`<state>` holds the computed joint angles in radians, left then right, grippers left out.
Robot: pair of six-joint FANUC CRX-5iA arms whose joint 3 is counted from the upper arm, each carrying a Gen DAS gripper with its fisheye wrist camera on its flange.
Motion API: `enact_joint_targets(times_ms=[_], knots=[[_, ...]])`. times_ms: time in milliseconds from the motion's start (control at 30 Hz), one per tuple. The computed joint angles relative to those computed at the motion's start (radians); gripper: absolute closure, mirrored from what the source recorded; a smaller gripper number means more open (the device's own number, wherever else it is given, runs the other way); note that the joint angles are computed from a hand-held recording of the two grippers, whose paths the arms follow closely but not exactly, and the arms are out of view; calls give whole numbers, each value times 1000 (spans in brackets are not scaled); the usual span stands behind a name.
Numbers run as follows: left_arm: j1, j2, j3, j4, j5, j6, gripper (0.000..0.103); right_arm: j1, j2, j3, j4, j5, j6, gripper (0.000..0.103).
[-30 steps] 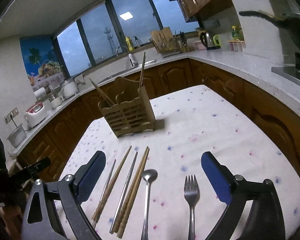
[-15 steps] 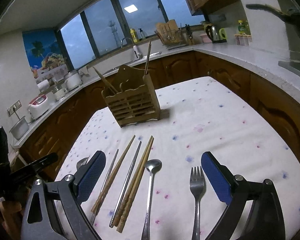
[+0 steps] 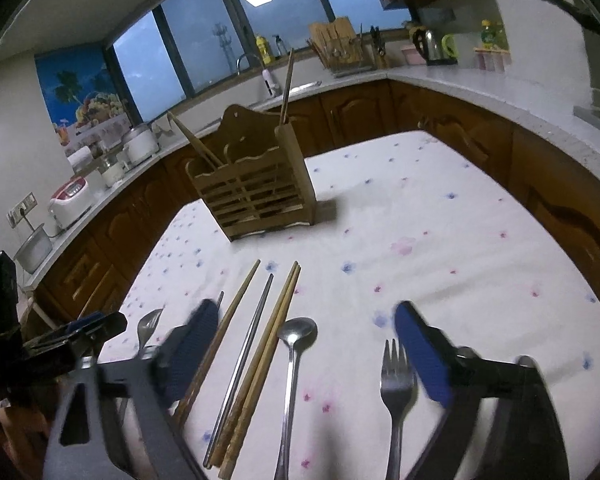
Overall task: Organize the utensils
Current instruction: 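Lower both open tools around the next wooden chopsticks and spoon, then close the right tool on a wooden chopstick while the left tool grasps another wooden chopstick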
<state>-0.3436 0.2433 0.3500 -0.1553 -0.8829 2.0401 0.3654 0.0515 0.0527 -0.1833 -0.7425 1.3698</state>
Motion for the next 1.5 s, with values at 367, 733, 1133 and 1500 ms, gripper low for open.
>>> enact_joint_targets(times_ms=[367, 733, 1133, 1500], knots=[[11, 194, 229, 48, -76, -131, 23, -65, 187, 233, -155, -191, 83, 69], [6, 507, 656, 59, -313, -252, 45, -68, 304, 362, -171, -283, 113, 80], [21, 543, 666, 80, -331, -301, 63, -13, 391, 440, -70, -369, 138, 90], [35, 619, 798, 105, -396, -340, 67, 2, 459, 541, -44, -440, 183, 95]])
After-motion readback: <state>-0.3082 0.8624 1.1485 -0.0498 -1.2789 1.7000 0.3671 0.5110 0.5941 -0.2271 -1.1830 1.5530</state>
